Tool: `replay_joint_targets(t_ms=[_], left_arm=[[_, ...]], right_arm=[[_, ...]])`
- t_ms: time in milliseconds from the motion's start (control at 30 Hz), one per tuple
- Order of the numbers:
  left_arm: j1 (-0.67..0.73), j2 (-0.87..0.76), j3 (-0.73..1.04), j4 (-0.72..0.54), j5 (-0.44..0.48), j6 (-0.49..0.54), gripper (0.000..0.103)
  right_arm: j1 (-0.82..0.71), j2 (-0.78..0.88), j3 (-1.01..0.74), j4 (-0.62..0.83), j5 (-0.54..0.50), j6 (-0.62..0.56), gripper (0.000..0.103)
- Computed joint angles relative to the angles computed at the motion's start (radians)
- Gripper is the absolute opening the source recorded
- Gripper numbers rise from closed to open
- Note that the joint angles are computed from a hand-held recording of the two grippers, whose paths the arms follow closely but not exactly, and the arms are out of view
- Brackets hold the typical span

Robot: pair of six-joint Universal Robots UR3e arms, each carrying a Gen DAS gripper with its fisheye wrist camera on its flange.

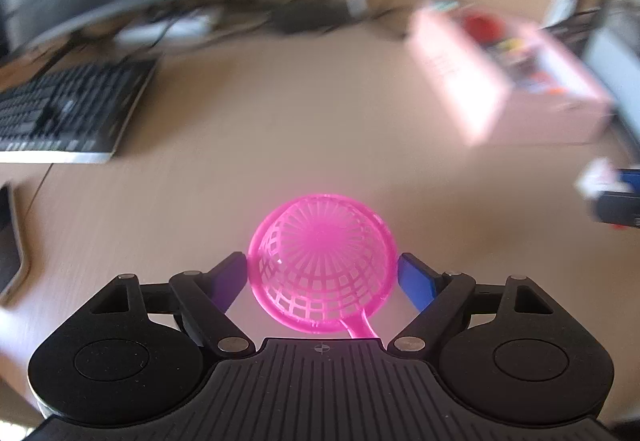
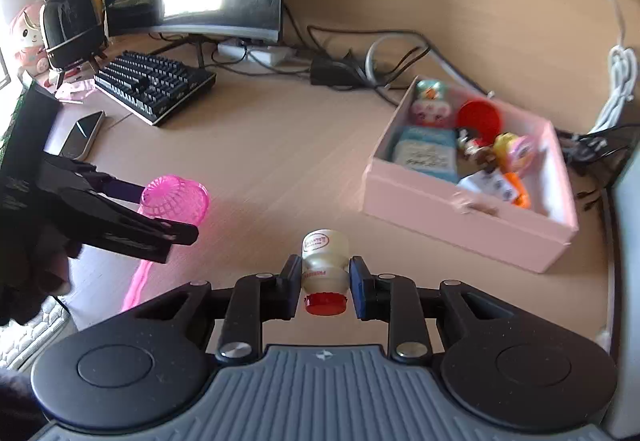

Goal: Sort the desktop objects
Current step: 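Grasp the white bottle toy with the right gripper while the left gripper carries the strainer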

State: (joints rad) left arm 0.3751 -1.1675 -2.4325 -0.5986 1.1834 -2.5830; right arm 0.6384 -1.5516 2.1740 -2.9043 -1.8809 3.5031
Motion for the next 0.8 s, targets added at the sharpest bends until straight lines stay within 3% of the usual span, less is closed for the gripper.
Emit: replay_joint_targets(t_ms=[100, 133, 200, 267, 367, 533, 633, 700, 800], left_arm=[[0.031, 0.126, 0.145, -0.262, -0.194, 0.092, 0.087], [0.017, 0.108, 0.217, -0.292, -0.254, 0.087, 0.087], [-0.073, 0.01, 0.353, -0.237, -0.299, 0.003, 0.087], [-0.227, -0.154, 0.508, -0.082, -0.254, -0.108, 0.087], [-0.453, -0.422, 0.761, 0.089, -0.086, -0.206, 0.087], [-0.666, -0.819, 1.205, 0.028, 0.086, -0.237, 0.088], [-0.72, -1.005, 1.416, -0.094, 0.164, -0.248, 0.09], [-0.711, -1.017, 1.396, -0.11, 0.165, -0.28, 0.093], [-0.661, -0.911, 1.188, -0.053, 0.109, -0.292, 0.096]], right_arm=[[0.025, -0.121, 0.021, 0.071, -0.07, 0.006, 0.025], [0.03, -0.172, 0.031, 0.095, -0.098, 0.011, 0.025], [0.045, -0.252, 0.039, 0.128, -0.161, 0.019, 0.025], [0.058, -0.315, 0.046, 0.141, -0.227, 0.022, 0.025], [0.082, -0.367, 0.07, 0.121, -0.313, 0.051, 0.025], [0.074, -0.41, 0.144, 0.099, -0.363, 0.132, 0.025], [0.047, -0.465, 0.186, 0.136, -0.357, 0.166, 0.025], [0.033, -0.496, 0.202, 0.164, -0.355, 0.176, 0.025], [0.005, -0.531, 0.229, 0.173, -0.341, 0.169, 0.025]])
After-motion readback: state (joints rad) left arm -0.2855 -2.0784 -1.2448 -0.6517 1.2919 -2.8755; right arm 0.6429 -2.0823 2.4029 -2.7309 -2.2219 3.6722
